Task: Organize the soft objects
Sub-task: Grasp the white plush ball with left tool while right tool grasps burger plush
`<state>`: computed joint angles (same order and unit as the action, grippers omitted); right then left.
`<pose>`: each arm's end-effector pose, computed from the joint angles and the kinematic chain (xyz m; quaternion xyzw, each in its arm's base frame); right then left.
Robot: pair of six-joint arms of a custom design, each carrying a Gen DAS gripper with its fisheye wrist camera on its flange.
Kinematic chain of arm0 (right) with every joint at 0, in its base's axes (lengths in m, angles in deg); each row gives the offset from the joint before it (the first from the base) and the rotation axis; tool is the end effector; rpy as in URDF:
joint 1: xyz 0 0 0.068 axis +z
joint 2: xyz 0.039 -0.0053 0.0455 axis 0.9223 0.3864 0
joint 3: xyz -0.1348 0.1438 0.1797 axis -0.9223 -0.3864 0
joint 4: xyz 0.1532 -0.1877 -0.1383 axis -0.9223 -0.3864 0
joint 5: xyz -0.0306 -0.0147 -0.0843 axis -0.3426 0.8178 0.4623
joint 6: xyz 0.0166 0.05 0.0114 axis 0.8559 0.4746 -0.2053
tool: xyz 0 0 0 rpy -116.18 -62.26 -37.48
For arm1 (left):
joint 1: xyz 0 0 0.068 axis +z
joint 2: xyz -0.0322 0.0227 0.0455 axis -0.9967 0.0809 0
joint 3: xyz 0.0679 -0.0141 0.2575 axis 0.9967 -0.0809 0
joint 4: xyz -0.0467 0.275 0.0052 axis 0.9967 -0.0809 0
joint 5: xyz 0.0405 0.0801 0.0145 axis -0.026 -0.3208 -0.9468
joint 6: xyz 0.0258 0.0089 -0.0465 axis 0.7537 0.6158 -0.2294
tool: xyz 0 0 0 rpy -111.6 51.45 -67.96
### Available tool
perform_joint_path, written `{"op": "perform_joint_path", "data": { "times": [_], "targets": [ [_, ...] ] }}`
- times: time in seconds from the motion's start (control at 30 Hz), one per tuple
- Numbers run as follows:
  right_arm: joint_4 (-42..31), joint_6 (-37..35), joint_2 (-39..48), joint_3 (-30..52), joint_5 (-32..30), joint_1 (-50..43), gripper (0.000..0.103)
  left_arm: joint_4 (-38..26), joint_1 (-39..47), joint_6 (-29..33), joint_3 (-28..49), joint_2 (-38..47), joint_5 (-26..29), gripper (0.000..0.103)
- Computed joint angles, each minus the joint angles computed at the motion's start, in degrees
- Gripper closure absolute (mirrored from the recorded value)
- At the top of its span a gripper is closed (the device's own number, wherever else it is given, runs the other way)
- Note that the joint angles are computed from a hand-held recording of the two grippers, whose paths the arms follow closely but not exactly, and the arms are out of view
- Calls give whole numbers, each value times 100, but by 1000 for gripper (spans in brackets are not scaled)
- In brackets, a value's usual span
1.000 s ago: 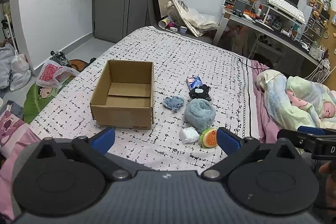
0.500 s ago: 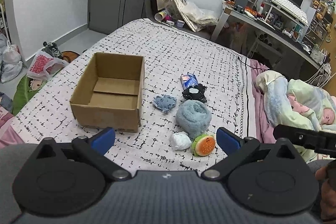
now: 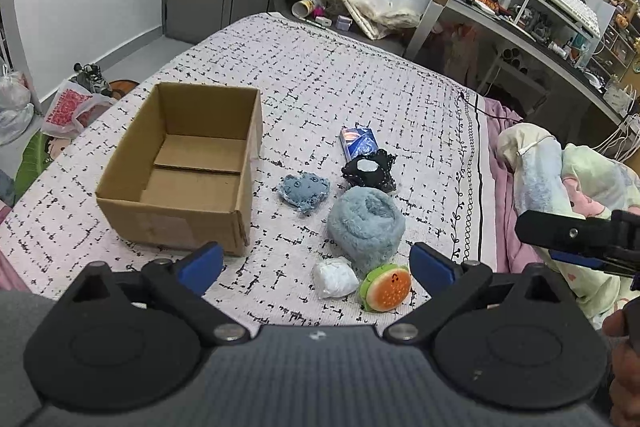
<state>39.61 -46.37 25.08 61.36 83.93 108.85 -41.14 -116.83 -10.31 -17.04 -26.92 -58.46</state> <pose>0.2121 0.1822 0.3080 0.0192 0.9106 0.2251 0.3461 0.2014 -0.1133 0.3075 -0.0574 0.9320 -0.0860 0.3473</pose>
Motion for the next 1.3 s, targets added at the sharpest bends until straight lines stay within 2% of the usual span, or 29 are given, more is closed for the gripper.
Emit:
{"op": "perform_joint_path", "data": {
  "times": [0.1, 0.33, 0.47, 0.57, 0.7, 0.77, 0.9, 1.3],
  "targets": [
    [-2, 84, 169, 69, -121, -109, 0, 103, 40, -7, 37, 205, 29, 3],
    [502, 224, 387, -213, -328, -326, 2, 371, 142, -64, 34, 652, 136, 4],
    [518, 368, 622, -276, -356, -380, 4, 518, 200, -131, -39, 906, 201, 8],
    [824, 563, 614, -485, -710, -565, 4, 602, 264, -269, -87, 1086, 310, 10],
    [918, 729, 807, -523, -694, -683, 4, 706, 287, -445, -85, 1366, 352, 14],
    [1111, 980, 861, -635, -848, -796, 10, 759, 322, -507, -67, 1527, 423, 17],
    [1285, 1267, 1006, -731, -934, -917, 15, 861, 344, -683, 37, 1914, 489, 22],
    [1552, 1480, 1726, -672, -1673, -1285, 30, 1091, 405, -1144, 354, 2885, 641, 38]
  ]
}}
